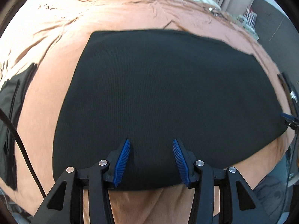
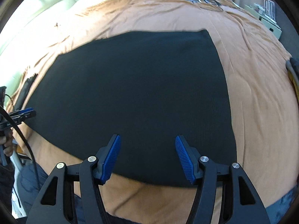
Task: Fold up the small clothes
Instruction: 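Move both open grippers to the folded edge of the black shirt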
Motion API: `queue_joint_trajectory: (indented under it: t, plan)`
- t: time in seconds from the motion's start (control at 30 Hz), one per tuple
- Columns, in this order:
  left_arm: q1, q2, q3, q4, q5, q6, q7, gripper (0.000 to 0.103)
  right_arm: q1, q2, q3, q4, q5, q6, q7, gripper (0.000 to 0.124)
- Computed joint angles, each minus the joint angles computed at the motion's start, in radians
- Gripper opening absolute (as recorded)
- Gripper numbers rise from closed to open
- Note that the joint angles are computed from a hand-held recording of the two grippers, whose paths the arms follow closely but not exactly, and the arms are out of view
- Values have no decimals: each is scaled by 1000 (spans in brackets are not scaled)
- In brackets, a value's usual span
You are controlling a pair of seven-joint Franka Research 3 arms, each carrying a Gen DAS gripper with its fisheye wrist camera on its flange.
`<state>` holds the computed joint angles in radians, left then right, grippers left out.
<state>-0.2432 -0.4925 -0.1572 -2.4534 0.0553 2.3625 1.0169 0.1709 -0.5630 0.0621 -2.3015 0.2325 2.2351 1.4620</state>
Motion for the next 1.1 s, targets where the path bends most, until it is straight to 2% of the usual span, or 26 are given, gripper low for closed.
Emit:
queue_joint_trajectory:
  t: [0.07,0.13,0.23,0.33,0.53,0.7,0.83,0.9,1.0,1.07,1.1]
  plan:
    - [4,-2,-13,-14,18,-8,-13,57,-13,-9,17,-19,-16,-15,43,59]
    - [9,-17,-20,-41,36,20,-29,59,-32,-12,37,-26,-61,-34,82,59]
    - [7,-30,-23,-44,46,0,-48,59,-50,-13,62,-2,-128,-76,134,59]
    - [-4,-60,-12,-51,32,-31,-54,59,-38,-24,60,19,-130,-103,173,59]
    - [4,-203,19,-128,10,-59,-86,59,10,-50,55,56,-92,-91,157,59]
    - [42,-317,56,-182,17,-62,-106,59,71,-40,70,64,-34,-33,126,59]
    - [62,-346,87,-195,10,-71,-84,59,120,-2,87,75,7,7,112,49]
    - [61,-361,122,-217,-25,-51,-73,57,138,29,86,84,27,26,103,46]
    - [80,-366,135,-236,-57,-49,-81,45,157,59,75,87,55,40,87,41]
    - [83,-372,154,-255,-89,-41,-83,33,167,71,73,90,70,44,84,40]
    - [81,-371,159,-260,-108,-39,-85,31,172,83,72,95,77,49,79,39]
